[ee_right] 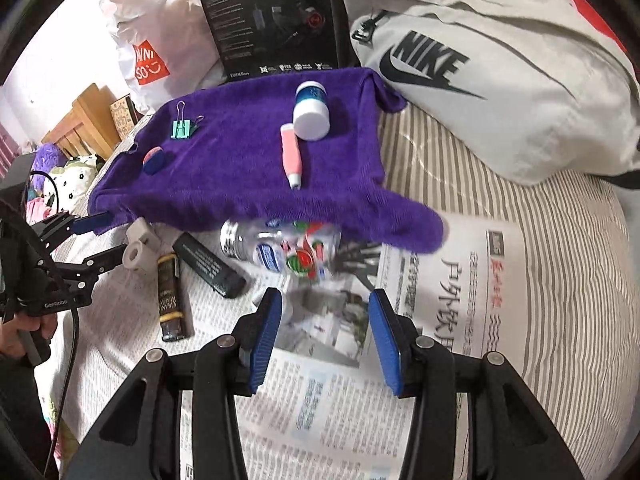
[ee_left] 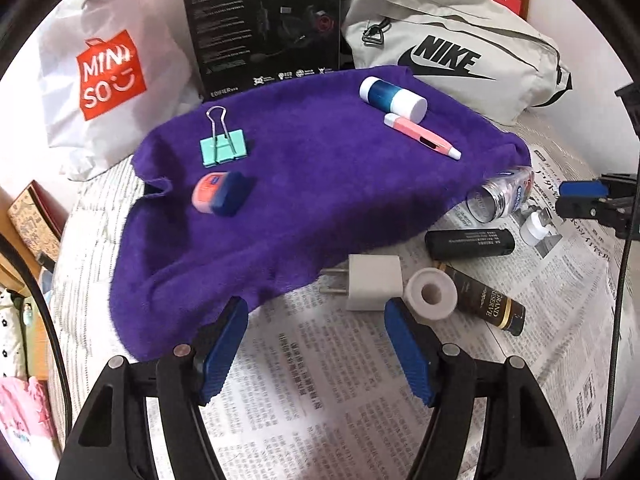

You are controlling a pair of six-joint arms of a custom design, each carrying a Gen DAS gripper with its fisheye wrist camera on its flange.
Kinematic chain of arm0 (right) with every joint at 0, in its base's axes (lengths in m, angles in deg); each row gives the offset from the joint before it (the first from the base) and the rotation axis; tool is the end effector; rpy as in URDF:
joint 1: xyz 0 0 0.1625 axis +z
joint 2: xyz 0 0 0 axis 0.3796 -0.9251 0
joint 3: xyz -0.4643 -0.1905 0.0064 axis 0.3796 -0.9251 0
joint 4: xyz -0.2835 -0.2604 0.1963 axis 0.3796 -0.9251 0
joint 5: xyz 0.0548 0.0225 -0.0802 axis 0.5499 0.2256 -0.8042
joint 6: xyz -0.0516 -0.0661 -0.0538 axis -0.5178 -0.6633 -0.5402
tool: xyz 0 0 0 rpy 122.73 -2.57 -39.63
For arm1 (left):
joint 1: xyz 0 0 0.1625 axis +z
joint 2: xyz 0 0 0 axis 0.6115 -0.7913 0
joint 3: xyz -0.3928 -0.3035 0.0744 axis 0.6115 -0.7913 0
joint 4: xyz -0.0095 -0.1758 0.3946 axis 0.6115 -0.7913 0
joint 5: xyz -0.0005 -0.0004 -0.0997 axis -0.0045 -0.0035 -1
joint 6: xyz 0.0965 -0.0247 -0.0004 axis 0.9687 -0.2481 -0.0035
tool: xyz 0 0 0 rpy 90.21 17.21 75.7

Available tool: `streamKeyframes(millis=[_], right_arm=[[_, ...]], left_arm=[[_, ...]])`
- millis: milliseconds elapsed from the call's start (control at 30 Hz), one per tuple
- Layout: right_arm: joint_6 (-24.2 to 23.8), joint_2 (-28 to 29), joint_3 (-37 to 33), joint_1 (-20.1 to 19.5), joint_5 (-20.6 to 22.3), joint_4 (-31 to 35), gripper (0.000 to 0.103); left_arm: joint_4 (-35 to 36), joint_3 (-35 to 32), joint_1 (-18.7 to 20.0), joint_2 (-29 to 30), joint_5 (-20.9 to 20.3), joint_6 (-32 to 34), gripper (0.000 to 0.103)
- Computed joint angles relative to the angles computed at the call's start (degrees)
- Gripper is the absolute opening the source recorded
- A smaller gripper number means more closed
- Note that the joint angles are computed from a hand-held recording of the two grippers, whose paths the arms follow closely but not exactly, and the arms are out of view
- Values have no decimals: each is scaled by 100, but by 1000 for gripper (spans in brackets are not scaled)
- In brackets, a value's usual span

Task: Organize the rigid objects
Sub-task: 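Grasp the white plug charger with the left tool, then grasp the clear plastic bottle with the right tool while the left tool holds the charger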

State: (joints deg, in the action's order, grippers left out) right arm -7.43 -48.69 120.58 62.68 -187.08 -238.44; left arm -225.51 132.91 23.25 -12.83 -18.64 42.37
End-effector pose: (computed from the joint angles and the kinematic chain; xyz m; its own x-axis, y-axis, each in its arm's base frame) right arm 0.0145 -0.7603 0.2609 -0.7852 0.1035 0.6105 -0.2377 0.8601 -0.4514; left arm -0.2580 -0.8518 -0.0049 -0.5240 0.6091 -0.5953 0.7665 0.6420 -0.0177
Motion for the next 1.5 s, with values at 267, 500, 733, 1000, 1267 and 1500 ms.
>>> streamKeyframes(millis=[267, 500, 733, 1000, 1267, 1500], right_arm=[[148, -62, 111, -109, 71, 27, 45], [234, -86, 172, -189, 169, 104, 45], [268, -108, 206, -216, 273, 94, 45], [218, -102, 217, -219, 360, 2, 45], [195, 56, 50, -108, 434, -56, 52], [174, 220, -143, 14, 301, -125, 60]], left_arm=[[278, -171, -31, 115, -112, -326, 69], [511, -424, -82, 269, 108, -859, 71], [686, -686, -138, 463, 555, -1263, 72], [553, -584, -86, 366, 521, -1285, 72], [476, -637, -115, 444, 431, -1039, 53], [534, -585, -57, 342, 229, -1106, 42]])
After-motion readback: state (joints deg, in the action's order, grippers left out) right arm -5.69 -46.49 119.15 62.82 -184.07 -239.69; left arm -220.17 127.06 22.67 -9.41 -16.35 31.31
